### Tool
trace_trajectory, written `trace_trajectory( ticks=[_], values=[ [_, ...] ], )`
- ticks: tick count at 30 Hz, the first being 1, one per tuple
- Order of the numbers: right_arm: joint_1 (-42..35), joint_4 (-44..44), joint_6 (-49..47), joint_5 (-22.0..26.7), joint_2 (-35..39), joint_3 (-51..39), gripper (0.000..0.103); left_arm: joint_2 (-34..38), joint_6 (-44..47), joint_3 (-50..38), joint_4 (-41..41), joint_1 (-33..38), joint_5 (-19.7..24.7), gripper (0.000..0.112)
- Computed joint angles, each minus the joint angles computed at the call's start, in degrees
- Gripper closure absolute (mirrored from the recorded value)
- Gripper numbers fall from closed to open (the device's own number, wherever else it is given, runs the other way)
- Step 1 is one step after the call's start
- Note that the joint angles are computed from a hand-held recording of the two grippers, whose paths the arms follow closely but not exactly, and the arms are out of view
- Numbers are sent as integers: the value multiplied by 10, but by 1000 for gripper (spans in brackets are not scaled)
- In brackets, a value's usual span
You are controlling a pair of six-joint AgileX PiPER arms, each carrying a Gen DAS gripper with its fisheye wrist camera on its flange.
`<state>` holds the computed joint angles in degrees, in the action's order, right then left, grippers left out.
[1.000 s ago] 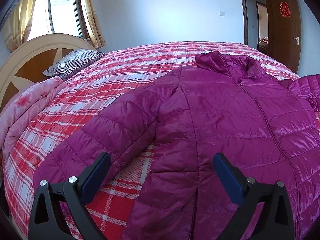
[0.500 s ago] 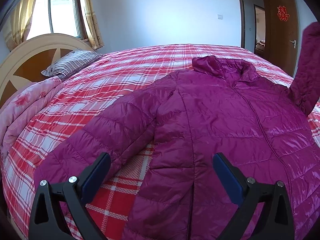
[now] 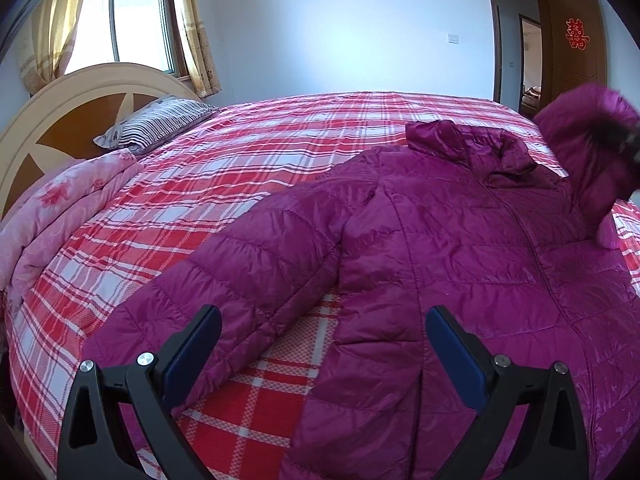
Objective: Fold large clothes
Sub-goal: 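Carry the sleeve across the jacket body and release it with the right tool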
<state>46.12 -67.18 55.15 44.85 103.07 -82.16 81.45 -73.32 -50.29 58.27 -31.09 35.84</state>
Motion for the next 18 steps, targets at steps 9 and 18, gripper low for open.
trace_trajectory(
  ticks=[9,18],
  values=[
    [11,55,-3,-35,110,-58,90,6,20,-8,-7,7,7,10],
    [-34,263,-117,-236,-19,70,30,-7,28,-47,-6,13,42,10]
  ],
)
